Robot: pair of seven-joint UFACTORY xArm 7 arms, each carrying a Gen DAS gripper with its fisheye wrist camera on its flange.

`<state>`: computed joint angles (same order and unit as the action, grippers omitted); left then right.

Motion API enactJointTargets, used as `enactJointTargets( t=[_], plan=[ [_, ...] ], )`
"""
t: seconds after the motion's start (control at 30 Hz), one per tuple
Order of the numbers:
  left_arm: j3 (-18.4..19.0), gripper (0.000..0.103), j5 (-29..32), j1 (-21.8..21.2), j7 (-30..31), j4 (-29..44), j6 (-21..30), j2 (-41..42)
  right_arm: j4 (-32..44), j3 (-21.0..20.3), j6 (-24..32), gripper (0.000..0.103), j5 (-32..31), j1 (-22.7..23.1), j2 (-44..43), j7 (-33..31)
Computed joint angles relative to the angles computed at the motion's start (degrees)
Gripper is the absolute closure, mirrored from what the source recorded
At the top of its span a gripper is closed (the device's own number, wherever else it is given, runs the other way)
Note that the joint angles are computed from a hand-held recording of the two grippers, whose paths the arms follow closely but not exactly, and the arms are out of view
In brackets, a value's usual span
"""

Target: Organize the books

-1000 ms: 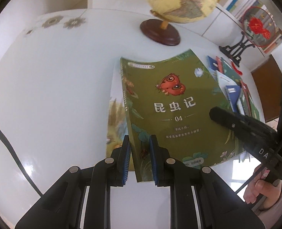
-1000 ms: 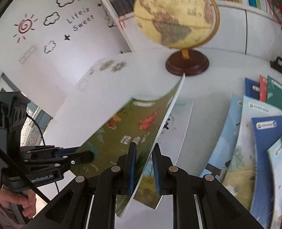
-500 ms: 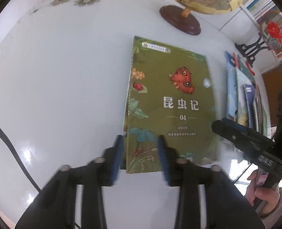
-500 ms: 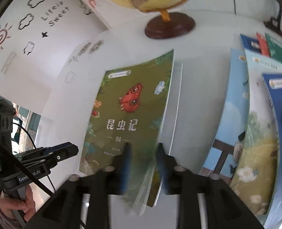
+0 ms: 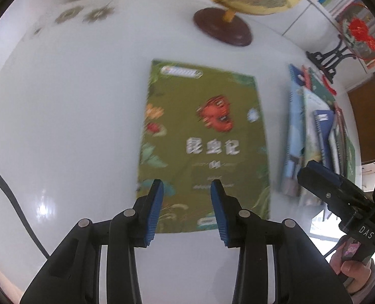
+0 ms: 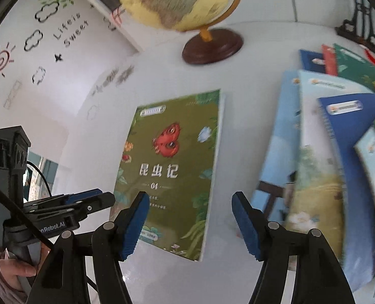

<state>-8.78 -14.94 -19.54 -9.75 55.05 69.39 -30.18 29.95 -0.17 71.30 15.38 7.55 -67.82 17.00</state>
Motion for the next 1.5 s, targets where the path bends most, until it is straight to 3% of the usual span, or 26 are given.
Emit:
enactJointTargets(
  t=[0.13, 0.2, 0.27, 0.3, 0.53, 0.83, 1.03, 1.23, 1.5],
  plan=[
    [-1.8, 0.062, 0.9, -0.6, -1.4, 4.4, -0.8, 1.9, 1.4, -2.8, 1.5, 0.037, -1.5, -2.3, -3.5, -0.1],
    [-3.2, 0.033, 2.3, -0.8, -2.9, 6.3, -1.9, 2.3, 2.9, -3.9, 2.4, 0.037, -2.5, -3.5, -4.5, -0.7],
    [-4.5, 0.018, 3.7, -1.2, -4.3, 7.7, -4.5, 2.2, 4.8, -5.2, 3.4, 0.037, -3.7, -4.4, -5.3, -2.0],
    [-5.1, 0.016, 4.3, -1.4, -5.0, 8.4, -5.4, 2.2, 5.6, -5.7, 3.9, 0.037, -4.1, -4.8, -5.5, -2.6],
    [-9.3, 0.016, 8.4, -3.5, -11.9, 15.9, -6.1, 6.5, 11.3, -10.1, 7.7, 0.037, -6.2, -7.3, -7.0, -7.4],
    [-16.0, 0.016, 19.5, -7.6, -20.3, 27.4, -4.0, 14.4, 18.4, -16.3, 11.5, 0.036, -8.7, -10.0, -6.9, -14.1],
    [-18.6, 0.016, 26.9, -12.3, -26.1, 35.8, -2.7, 21.5, 22.2, -21.4, 13.1, 0.036, -10.6, -12.6, -6.2, -17.3],
    [-19.7, 0.016, 35.1, -18.7, -31.5, 44.5, -0.3, 29.1, 25.2, -26.1, 14.0, 0.035, -12.4, -14.8, -4.9, -20.1],
    [-17.5, 0.016, 43.3, -28.8, -34.3, 55.6, 3.1, 38.8, 28.5, -31.2, 13.4, 0.030, -14.2, -16.8, -1.9, -23.6]
  ],
)
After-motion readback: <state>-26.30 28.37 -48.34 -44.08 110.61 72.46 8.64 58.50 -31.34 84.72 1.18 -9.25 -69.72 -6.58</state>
